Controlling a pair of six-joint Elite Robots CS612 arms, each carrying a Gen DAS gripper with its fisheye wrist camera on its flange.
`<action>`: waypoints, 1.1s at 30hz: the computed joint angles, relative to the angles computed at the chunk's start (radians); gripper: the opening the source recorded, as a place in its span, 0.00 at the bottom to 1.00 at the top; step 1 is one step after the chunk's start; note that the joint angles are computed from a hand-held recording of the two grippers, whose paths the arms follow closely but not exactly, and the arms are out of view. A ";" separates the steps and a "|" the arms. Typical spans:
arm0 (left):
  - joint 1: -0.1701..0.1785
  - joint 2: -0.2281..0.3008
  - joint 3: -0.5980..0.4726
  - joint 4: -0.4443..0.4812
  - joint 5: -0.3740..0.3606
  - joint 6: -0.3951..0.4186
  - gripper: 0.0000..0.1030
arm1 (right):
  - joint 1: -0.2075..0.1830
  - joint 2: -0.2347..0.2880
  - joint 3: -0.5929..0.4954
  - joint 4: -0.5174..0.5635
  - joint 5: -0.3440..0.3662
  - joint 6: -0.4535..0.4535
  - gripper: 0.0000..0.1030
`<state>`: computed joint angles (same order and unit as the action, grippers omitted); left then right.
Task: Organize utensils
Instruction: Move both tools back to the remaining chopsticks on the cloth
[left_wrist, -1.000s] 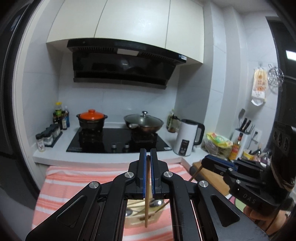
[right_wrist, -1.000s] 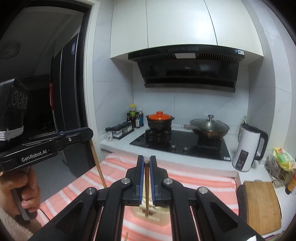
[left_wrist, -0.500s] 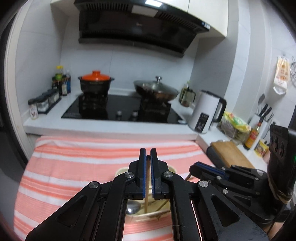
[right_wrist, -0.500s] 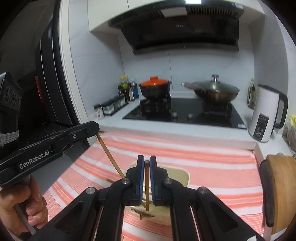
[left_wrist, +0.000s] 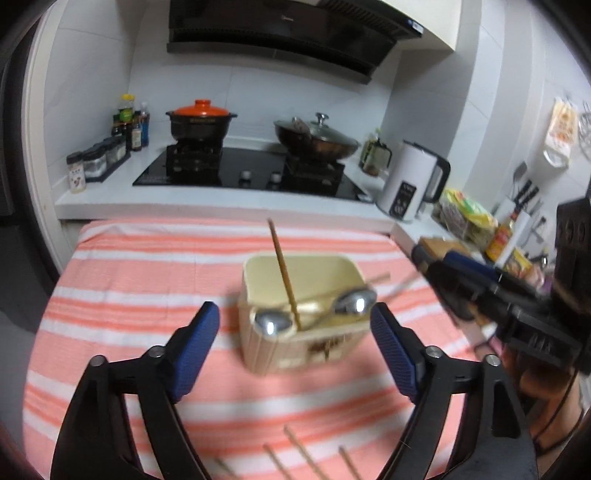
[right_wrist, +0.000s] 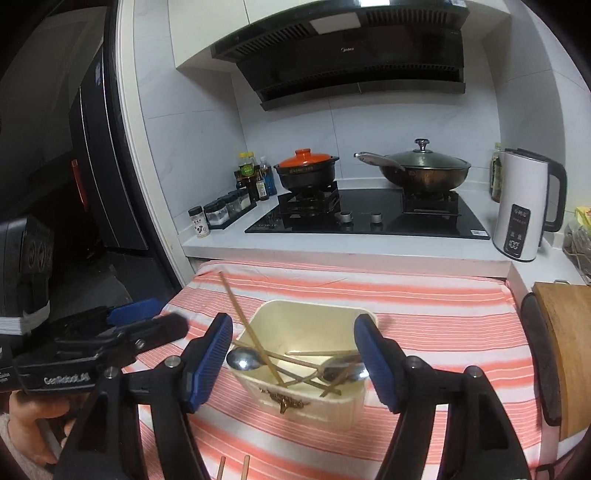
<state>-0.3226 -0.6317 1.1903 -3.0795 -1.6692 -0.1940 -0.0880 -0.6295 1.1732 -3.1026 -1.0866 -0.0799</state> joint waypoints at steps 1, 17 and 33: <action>-0.002 -0.021 0.048 -0.017 0.005 0.019 0.90 | -0.003 -0.015 0.034 -0.029 -0.006 -0.011 0.69; -0.158 -0.137 0.544 -0.191 0.551 0.017 0.98 | -0.029 -0.205 0.599 -0.257 -0.127 -0.259 0.69; -0.113 -0.161 0.604 -0.120 0.216 -0.167 0.98 | -0.033 -0.223 0.761 -0.272 -0.077 -0.293 0.69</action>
<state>-0.4360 -0.7930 1.7942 -3.1992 -1.4534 -0.3609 -0.1214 -0.8527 1.9342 -3.3741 -1.1639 -0.3728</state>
